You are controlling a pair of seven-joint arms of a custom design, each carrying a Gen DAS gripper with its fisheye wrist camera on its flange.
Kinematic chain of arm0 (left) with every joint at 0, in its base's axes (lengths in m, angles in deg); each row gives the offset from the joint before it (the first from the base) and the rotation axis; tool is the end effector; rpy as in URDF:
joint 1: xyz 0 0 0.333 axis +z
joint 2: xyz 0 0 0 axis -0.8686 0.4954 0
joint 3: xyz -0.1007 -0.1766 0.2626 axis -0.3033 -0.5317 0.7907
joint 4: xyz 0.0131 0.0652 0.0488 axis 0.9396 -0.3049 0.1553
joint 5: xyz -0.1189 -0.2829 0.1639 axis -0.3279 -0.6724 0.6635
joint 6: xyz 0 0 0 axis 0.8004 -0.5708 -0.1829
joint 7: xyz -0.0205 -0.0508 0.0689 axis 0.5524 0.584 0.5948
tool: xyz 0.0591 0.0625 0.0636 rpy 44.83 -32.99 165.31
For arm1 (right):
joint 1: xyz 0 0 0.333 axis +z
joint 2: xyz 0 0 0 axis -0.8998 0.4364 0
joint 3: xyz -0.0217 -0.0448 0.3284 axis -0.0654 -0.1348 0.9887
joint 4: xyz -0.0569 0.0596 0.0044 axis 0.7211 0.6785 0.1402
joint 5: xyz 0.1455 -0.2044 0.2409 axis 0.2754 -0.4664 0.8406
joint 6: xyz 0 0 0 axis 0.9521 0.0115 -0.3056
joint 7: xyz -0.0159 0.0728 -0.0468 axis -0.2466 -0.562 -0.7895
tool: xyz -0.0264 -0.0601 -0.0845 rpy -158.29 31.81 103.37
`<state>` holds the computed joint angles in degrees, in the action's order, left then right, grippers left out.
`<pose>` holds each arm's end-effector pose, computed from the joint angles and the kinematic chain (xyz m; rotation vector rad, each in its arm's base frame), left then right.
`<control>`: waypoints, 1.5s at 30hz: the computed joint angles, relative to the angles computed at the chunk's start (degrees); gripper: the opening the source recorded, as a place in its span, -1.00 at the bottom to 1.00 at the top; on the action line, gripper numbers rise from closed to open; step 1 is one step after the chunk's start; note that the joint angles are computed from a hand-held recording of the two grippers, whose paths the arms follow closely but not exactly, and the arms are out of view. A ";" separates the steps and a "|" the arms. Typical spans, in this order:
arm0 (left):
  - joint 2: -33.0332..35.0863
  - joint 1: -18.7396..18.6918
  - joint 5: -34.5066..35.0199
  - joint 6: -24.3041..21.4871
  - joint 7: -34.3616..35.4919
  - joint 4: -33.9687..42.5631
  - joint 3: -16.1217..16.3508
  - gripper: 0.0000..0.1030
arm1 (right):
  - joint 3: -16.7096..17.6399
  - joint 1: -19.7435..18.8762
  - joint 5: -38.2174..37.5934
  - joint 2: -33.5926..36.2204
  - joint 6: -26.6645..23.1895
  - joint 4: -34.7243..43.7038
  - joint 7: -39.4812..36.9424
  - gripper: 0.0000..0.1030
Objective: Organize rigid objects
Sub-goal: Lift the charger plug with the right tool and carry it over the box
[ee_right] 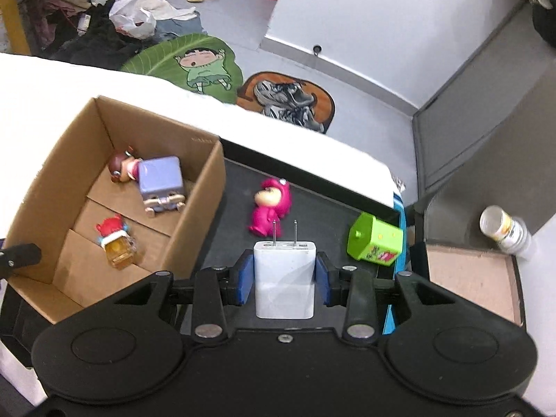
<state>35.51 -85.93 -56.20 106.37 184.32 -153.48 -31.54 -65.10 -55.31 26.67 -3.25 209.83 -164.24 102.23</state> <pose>0.3764 -0.2126 0.3950 -2.1513 1.8702 -1.0520 0.4493 0.1129 0.4944 -2.3322 1.6763 -0.6906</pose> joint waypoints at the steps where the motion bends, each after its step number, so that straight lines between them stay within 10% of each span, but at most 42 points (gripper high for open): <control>1: 0.03 0.00 0.00 -0.02 -0.02 0.04 0.01 -0.60 | 0.30 0.13 -0.24 -0.13 -0.02 0.18 0.17 -0.29; 45: 0.40 1.62 -9.43 -0.73 9.25 2.12 -1.38 -0.59 | 2.57 10.32 -6.97 9.47 4.15 5.89 3.46 -0.29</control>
